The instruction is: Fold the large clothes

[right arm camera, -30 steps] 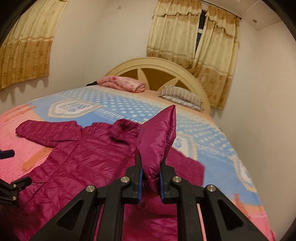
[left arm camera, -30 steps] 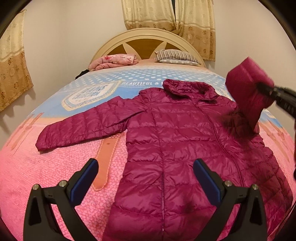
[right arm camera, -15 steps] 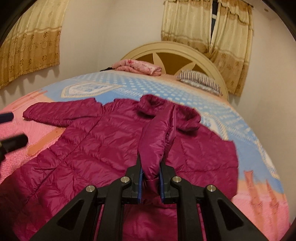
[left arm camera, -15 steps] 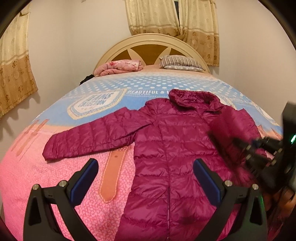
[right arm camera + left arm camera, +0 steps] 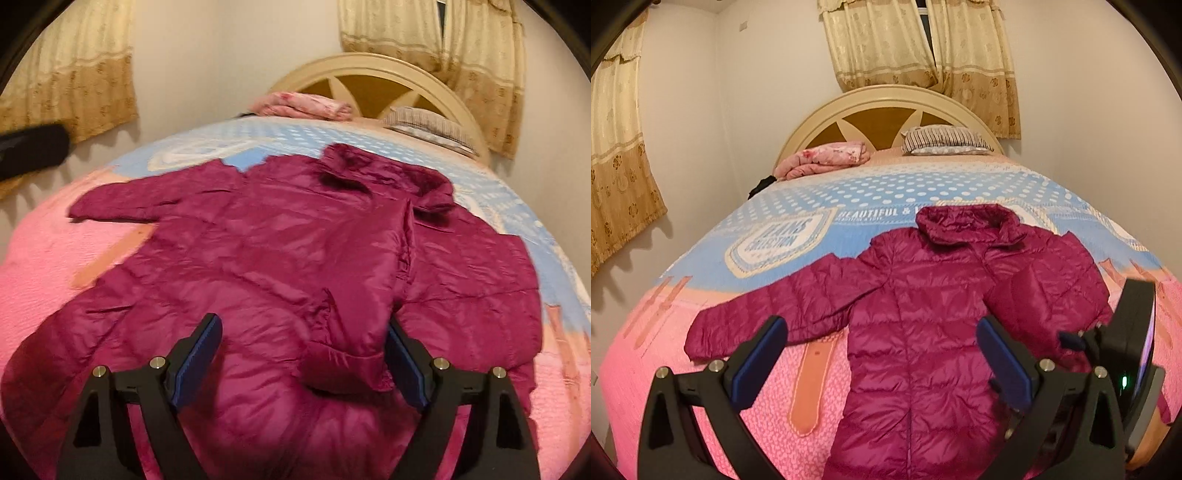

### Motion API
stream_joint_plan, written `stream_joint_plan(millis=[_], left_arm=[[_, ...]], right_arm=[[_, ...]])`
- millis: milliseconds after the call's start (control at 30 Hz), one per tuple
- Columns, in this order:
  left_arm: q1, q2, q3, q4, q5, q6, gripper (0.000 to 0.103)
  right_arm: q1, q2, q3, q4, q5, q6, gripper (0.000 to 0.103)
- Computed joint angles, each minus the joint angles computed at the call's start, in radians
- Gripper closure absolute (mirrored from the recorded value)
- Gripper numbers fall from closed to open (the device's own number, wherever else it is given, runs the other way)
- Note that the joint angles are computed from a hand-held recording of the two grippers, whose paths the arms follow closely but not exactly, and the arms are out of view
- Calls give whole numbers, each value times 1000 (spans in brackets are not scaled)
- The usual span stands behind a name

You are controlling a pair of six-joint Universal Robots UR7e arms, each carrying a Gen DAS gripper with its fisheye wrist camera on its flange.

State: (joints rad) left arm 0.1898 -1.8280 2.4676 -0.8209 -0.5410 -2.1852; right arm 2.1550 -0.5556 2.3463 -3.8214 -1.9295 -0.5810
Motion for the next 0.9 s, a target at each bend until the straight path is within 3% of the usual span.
stream_joint_plan(millis=[100, 333, 667, 767, 833, 900], left_arm=[[13, 33, -31, 28, 24, -14, 0], [67, 100, -90, 48, 104, -2, 0], [240, 176, -101, -168, 211, 251, 0], [276, 172, -105, -139, 228, 243, 0], [298, 186, -128, -38, 232, 137, 0], [310, 169, -122, -64, 238, 143, 0]], right_arm=[[-19, -15, 28, 1, 85, -23, 17], [-17, 5, 44, -23, 133, -84, 17], [2, 22, 81, -69, 210, -224, 17], [-9, 14, 115, -146, 250, -232, 17], [-26, -32, 137, -125, 276, -197, 17], [-26, -68, 149, -97, 254, -163, 17]])
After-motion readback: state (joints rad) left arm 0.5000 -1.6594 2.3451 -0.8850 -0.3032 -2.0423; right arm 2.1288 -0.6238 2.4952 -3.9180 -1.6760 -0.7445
